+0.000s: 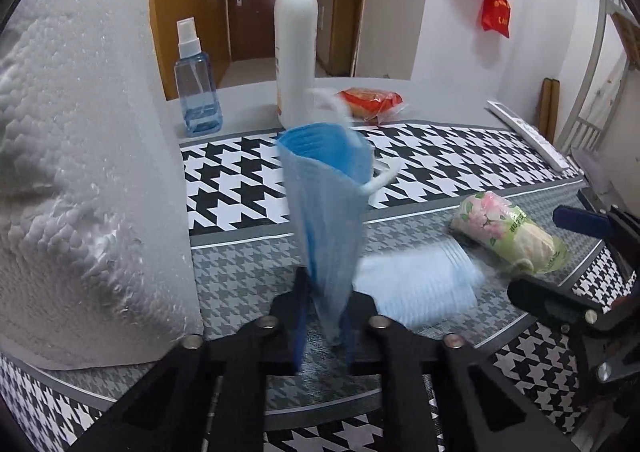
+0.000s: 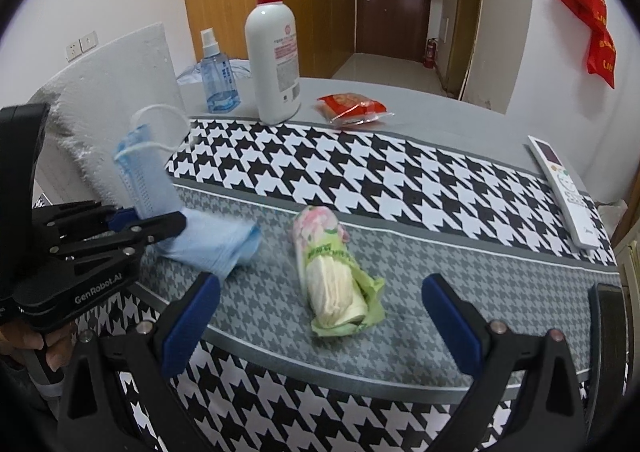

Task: Organize soft objects
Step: 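Close the left gripper on the blue mask while the right gripper grasps the wrapped bag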

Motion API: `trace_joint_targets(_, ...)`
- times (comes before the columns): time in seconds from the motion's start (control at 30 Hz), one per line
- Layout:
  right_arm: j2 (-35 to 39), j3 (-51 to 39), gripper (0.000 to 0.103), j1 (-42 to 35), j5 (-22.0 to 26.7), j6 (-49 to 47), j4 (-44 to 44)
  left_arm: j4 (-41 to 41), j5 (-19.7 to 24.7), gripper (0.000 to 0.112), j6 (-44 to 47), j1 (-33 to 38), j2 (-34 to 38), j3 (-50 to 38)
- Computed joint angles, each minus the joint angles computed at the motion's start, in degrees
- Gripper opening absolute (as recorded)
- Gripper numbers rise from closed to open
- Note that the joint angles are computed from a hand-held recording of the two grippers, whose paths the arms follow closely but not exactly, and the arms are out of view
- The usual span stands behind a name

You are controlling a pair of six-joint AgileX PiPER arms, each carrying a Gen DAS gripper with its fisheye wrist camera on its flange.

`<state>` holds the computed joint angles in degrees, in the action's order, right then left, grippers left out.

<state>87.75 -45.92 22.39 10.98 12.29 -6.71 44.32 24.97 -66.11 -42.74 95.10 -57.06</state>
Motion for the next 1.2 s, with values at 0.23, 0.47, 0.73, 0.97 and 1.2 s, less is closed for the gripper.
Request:
trace_joint_targets(0.23, 0.61, -1.34, 0.102, -0.64, 0.5, -2.81, 1.97, 2.38, -1.08, 0.012, -2.53, 0.4, -1.09, 1.29)
trace_joint_targets(0.47, 1.95, -2.73, 0.08, -0.81, 1.83, -6.57, 4.77, 1.98, -3.89, 0.011, -1.79, 1.01, -2.18, 2.86)
trace_joint_targets(0.73, 5.77, -5.18, 0.044, -1.5, 3.77, -9.29, 7.62, 2.79, -4.73, 0.011, -2.21, 0.68, -2.48, 3.36)
trace_joint_targets(0.97, 6.35, -5.09, 0.032, -1.14, 3.33, -5.96, 5.06, 3.75, -4.92, 0.011, -2.99, 0.5, -2.85, 3.75)
trace_joint_targets(1.2, 4.43, -3.97, 0.032, -1.19, 2.83, -6.57, 6.14, 5.01, -5.37, 0.011, -4.15, 0.34, -3.49, 4.28)
